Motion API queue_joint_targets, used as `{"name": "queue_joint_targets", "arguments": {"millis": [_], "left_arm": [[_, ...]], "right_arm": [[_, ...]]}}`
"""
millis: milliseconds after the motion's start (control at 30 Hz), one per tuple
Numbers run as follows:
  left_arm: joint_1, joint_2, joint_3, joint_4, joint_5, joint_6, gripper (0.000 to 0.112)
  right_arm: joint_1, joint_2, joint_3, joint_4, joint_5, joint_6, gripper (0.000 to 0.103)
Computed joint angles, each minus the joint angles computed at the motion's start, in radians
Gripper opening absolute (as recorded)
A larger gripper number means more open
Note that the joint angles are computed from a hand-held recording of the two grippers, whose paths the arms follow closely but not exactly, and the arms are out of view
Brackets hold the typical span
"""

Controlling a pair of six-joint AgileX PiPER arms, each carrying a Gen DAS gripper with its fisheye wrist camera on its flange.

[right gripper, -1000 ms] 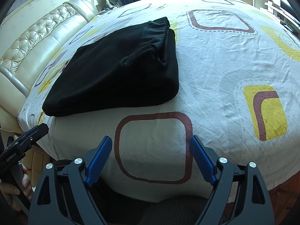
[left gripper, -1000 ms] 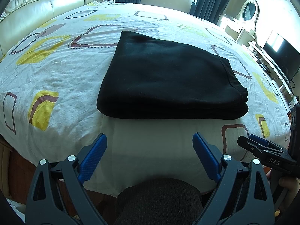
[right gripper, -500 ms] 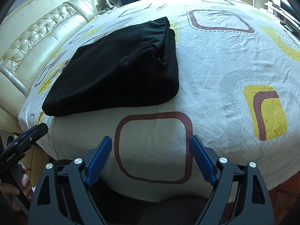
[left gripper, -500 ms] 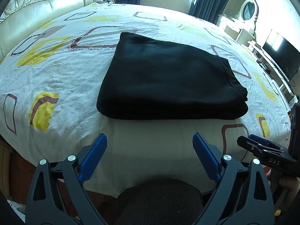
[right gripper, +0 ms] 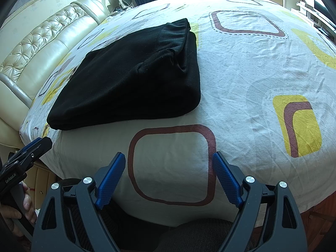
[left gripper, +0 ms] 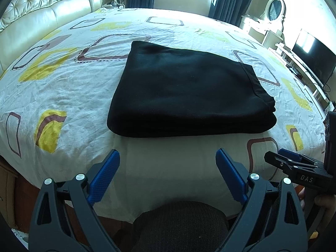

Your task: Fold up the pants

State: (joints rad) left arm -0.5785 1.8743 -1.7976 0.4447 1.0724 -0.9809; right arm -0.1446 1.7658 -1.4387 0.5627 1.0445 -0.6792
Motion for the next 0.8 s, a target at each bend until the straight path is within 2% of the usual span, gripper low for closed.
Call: {"name": "queue_joint_targets", "arguments": {"millis": [400,633,733,800], "left_arm": [[-0.030,0.033,-0.056,0.052,0.077,0.016,0.093],[-0.038,0.033,-0.065,0.064,0.079,0.015,0.093],[-0.037,0.036,-0.074,0.064,0.089,0.012,0.097],[-0.040,0.018,-0.052,0.080,0.064,-0.009,0.097]], "right_arm": [[-0.005,-0.002,0.006,0.000,-0.001,-0.009,0.084],[-0.007,-0.002,0.005,-0.002,0.002,-0.009,0.085],[-0.007,-0.002,0.005,-0.002,0.002,-0.009,0.085],[-0.006,-0.002,0.005,-0.002,0.002,-0.009,0.085]]}}
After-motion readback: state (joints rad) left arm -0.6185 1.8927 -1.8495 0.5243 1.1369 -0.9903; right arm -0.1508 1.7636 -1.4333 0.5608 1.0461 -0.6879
